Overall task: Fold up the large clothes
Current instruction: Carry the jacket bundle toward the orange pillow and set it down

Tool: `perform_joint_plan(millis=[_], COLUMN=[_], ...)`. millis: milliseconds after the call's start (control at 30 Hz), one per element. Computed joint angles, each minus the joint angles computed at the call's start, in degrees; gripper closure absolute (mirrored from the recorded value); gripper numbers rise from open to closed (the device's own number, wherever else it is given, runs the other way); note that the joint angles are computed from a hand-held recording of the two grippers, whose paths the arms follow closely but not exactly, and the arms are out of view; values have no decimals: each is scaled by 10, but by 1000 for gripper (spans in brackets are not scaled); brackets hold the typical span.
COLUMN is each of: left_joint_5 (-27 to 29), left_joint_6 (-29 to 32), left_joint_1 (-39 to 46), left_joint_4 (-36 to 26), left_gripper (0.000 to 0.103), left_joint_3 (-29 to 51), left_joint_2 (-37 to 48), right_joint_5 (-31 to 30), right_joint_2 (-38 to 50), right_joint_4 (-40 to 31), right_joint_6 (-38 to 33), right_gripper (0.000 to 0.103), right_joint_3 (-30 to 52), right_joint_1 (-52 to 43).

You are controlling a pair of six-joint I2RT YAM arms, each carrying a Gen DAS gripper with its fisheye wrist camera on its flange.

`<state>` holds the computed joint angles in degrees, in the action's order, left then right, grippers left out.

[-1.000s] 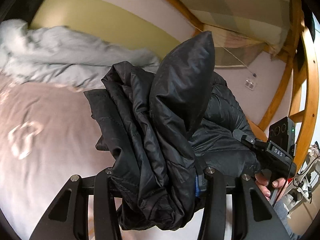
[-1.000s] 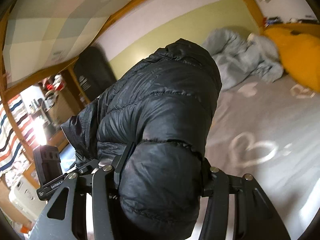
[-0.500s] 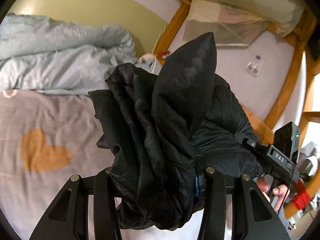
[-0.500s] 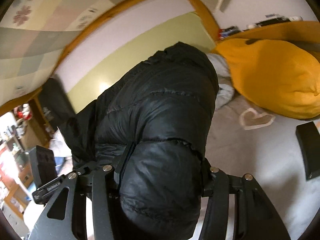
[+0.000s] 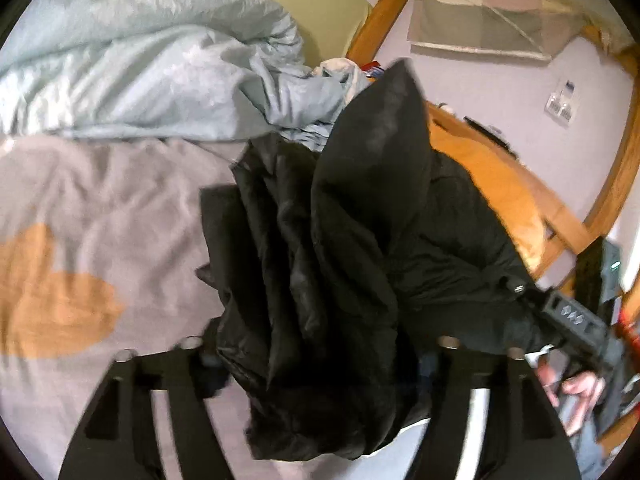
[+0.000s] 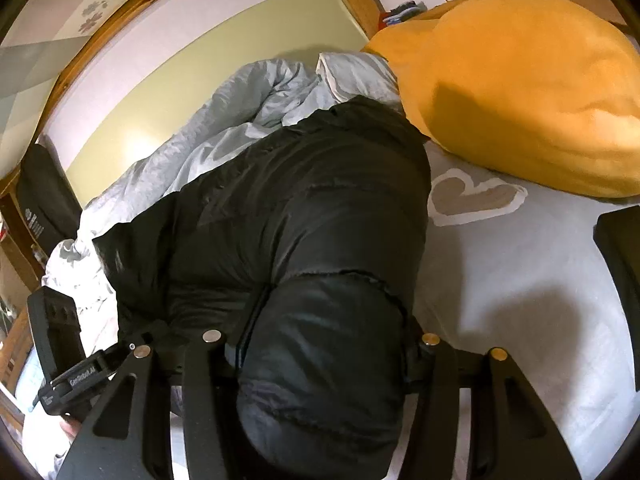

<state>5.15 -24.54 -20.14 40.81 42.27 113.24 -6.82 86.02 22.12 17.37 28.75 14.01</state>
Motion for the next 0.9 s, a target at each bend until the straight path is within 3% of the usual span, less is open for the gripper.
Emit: perform_joint_plan(millis=[33, 267, 333, 400, 533, 633, 733, 800, 900], left_joint_5=[-33, -164, -188, -220, -290, -377, -516, -623, -775], left_joint_6=[7, 90, 93, 93, 110, 121, 113, 89, -9], left_joint_1=[-10, -61, -73, -97, -166, -245, -365, -453, -585], left_joint_4=[0, 24, 6, -19, -159, -263, -378, -441, -568], left_gripper=[14, 11, 0, 0, 0, 0, 0, 0, 0], left_joint_3=[-17, -161, -190, -231, -266, -273, -276, -278, -273], left_joint_2=[-20, -204, -271, -370, -590, -720, -834, -877, -901], right_joint_5=[16, 144, 187, 243, 393, 529, 656, 741, 797], right_joint_2=[-10, -140, -187, -252, -384, -437, -422, -377, -302], right_joint_4=[-5, -140, -189, -227, -340, -437, -533, -627, -723], right_joint_6=[1, 51, 61, 83, 111, 154, 233, 348, 498], right_gripper=[46, 29, 17, 10, 2, 0, 0, 0, 0], right_joint_3=[-4, -15, -15, -24, -16, 16, 60, 94, 124], right_joint_1=[9, 101, 132, 169, 283, 425, 576, 678, 775])
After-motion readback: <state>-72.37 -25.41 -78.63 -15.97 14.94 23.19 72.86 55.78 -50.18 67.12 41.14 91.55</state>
